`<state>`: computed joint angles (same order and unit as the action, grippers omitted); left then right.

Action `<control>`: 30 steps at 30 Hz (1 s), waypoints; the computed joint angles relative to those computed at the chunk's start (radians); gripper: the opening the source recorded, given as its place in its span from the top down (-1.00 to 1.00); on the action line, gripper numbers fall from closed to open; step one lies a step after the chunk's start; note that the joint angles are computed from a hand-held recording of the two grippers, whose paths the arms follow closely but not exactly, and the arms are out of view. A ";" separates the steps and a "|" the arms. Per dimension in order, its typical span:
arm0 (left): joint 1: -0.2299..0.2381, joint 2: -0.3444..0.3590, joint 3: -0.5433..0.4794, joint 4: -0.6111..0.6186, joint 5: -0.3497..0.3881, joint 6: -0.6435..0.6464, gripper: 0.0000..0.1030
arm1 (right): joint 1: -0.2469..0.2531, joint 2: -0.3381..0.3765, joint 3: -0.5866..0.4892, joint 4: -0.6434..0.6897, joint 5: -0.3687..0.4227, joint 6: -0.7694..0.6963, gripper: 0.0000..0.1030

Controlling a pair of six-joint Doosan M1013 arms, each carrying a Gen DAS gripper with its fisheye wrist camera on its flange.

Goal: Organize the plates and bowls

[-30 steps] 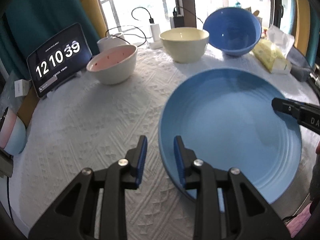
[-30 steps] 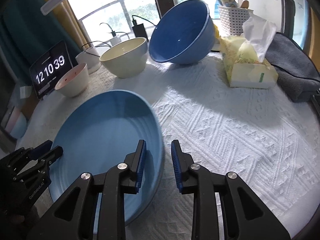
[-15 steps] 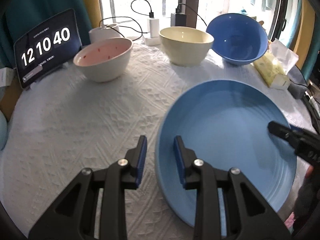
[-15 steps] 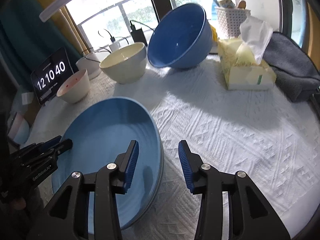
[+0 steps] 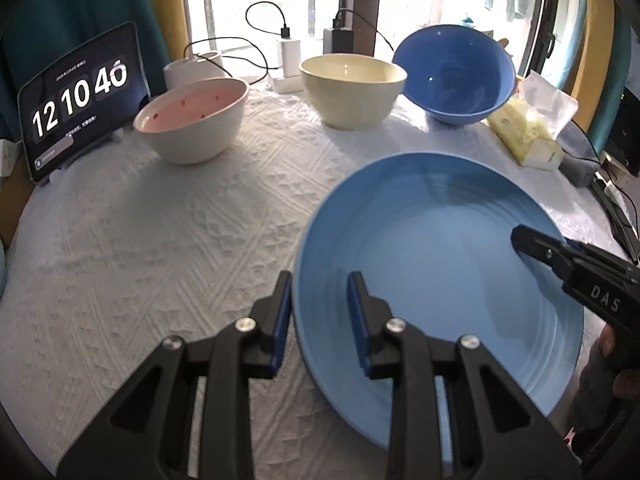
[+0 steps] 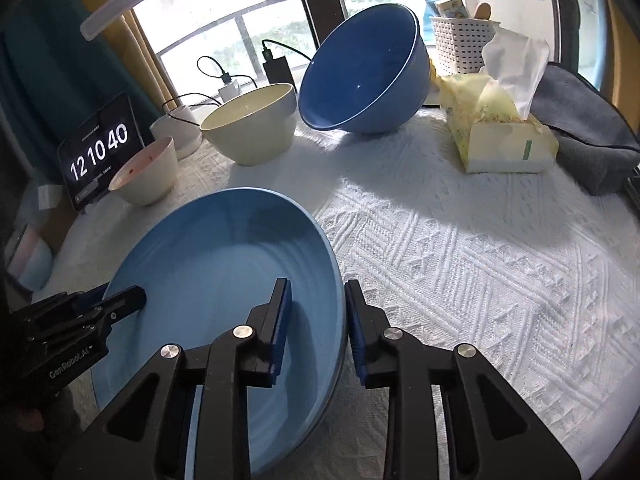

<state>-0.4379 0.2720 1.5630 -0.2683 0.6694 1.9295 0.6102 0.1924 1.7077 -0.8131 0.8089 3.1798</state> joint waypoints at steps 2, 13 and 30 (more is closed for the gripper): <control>0.002 -0.002 0.005 -0.013 -0.007 0.016 0.45 | 0.000 0.002 -0.005 0.007 0.007 -0.008 0.44; 0.022 -0.004 0.005 -0.051 0.011 0.047 0.46 | -0.001 0.020 -0.037 0.045 0.038 -0.028 0.44; 0.090 0.001 0.001 -0.060 0.000 0.010 0.46 | 0.014 0.093 -0.146 0.139 0.061 -0.179 0.44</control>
<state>-0.3483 0.2725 1.5640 -0.3282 0.6694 1.9393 0.6243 0.2856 1.5618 -0.6737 0.8702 3.0008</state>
